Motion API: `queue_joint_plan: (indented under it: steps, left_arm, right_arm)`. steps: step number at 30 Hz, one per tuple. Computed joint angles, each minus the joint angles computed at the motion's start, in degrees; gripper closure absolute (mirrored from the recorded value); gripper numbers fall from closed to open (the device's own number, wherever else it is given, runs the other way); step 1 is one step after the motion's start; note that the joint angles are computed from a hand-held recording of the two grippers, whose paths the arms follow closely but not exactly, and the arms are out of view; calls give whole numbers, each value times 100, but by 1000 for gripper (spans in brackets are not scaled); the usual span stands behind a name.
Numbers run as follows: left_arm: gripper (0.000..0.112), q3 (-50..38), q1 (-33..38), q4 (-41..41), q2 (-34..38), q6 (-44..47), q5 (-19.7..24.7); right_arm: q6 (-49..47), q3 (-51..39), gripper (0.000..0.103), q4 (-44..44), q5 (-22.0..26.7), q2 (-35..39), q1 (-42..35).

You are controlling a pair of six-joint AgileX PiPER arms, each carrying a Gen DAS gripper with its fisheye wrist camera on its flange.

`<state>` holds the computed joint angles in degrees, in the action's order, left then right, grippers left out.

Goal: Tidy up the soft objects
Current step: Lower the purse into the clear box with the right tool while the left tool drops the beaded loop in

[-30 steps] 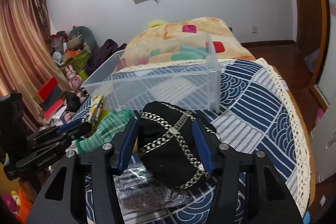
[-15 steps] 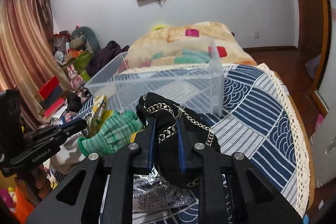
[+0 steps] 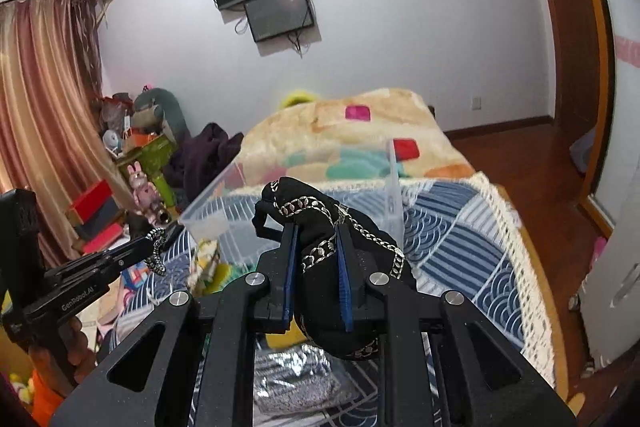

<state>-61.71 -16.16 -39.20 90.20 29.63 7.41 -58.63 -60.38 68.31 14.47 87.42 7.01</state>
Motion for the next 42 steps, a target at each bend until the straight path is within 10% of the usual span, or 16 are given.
queue_joint_plan:
  steps: [12, 29, 42]
  left_arm:
    - [107, -1640, 172, 1366, 744, -1022, 908]
    - [107, -4741, -148, 3555, 2881, -2666, 2835]
    - [107, -6602, -143, 3492, 4134, -2472, 4271]
  right_arm:
    - [1773, -1238, 87, -2021, -317, 524, 281]
    - [4113, -3442, 87, -4622, 1100, 2320, 341]
    - [4985, -4672, 87, -5996, 2487, 3190, 435]
